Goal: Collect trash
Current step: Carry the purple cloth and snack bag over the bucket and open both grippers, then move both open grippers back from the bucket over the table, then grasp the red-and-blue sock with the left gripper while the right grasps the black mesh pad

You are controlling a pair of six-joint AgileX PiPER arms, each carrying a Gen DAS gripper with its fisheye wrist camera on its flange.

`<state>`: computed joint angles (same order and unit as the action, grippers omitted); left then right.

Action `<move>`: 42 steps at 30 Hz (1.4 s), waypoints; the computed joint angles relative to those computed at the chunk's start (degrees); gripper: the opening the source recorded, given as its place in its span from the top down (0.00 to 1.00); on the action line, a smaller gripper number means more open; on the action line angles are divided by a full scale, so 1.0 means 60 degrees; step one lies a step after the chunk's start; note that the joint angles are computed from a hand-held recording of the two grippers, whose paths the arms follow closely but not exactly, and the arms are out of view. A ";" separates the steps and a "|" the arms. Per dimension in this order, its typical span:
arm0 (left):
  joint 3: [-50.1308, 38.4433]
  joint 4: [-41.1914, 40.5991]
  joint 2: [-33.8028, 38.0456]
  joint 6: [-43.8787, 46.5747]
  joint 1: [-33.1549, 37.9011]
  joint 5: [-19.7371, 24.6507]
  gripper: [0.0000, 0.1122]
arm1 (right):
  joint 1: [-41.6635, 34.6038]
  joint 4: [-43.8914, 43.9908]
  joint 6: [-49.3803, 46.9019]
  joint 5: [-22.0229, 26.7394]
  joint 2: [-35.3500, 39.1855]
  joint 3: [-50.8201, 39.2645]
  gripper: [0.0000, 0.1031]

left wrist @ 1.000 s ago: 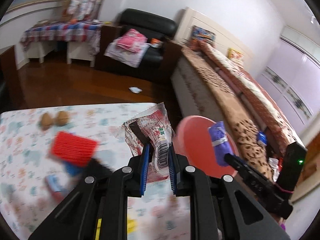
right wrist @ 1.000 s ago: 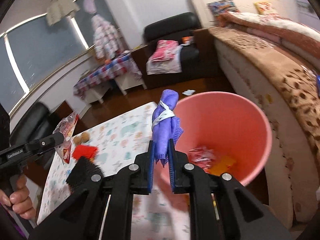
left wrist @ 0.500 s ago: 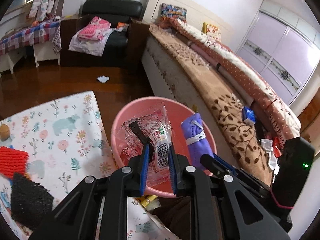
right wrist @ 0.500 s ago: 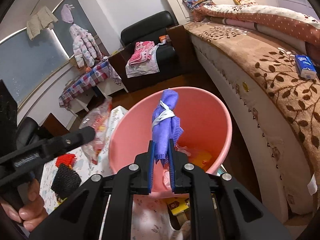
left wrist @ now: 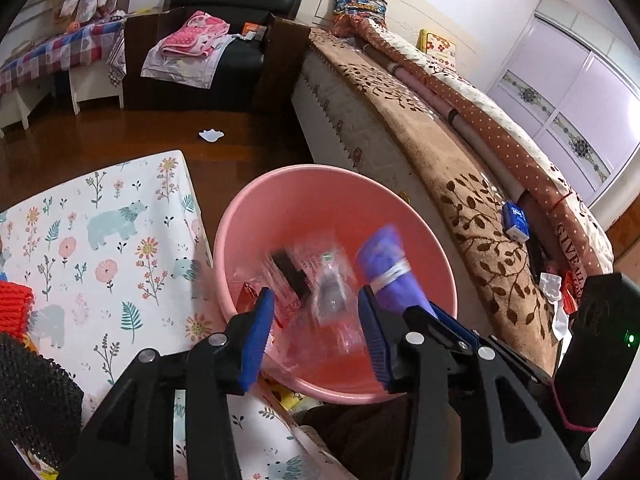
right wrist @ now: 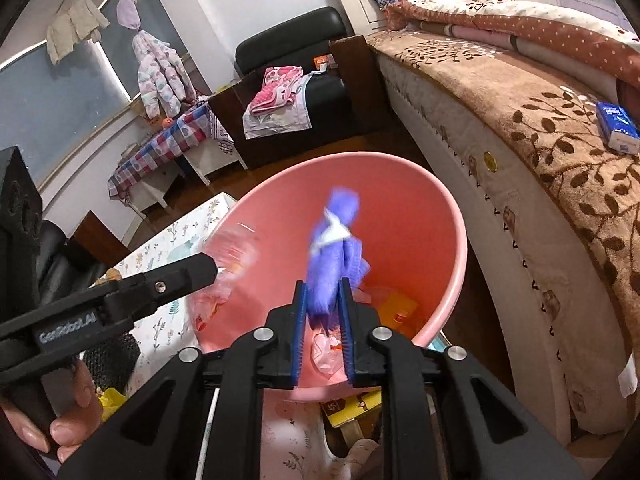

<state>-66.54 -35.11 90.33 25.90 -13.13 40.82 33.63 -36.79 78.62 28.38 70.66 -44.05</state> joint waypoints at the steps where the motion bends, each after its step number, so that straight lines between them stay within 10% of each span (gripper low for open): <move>1: 0.0006 -0.0058 -0.0019 0.0056 0.0016 0.0033 0.61 | 0.0011 -0.0072 0.0066 0.0045 0.0002 0.0000 0.80; 18: 0.0977 0.0127 -0.2119 0.0447 0.1170 0.0056 0.59 | 0.1679 -0.1510 0.1186 0.1019 -0.0107 -0.0652 0.69; 28: 0.1152 -0.0754 -0.3181 0.2201 0.5244 0.1630 0.60 | 0.3148 -0.1782 0.1316 0.1402 0.0543 -0.1625 0.69; 42: 0.0316 -0.0613 -0.1463 0.2601 0.9796 0.2850 0.60 | 0.4013 -0.1289 0.0933 0.1154 0.1563 -0.2430 0.69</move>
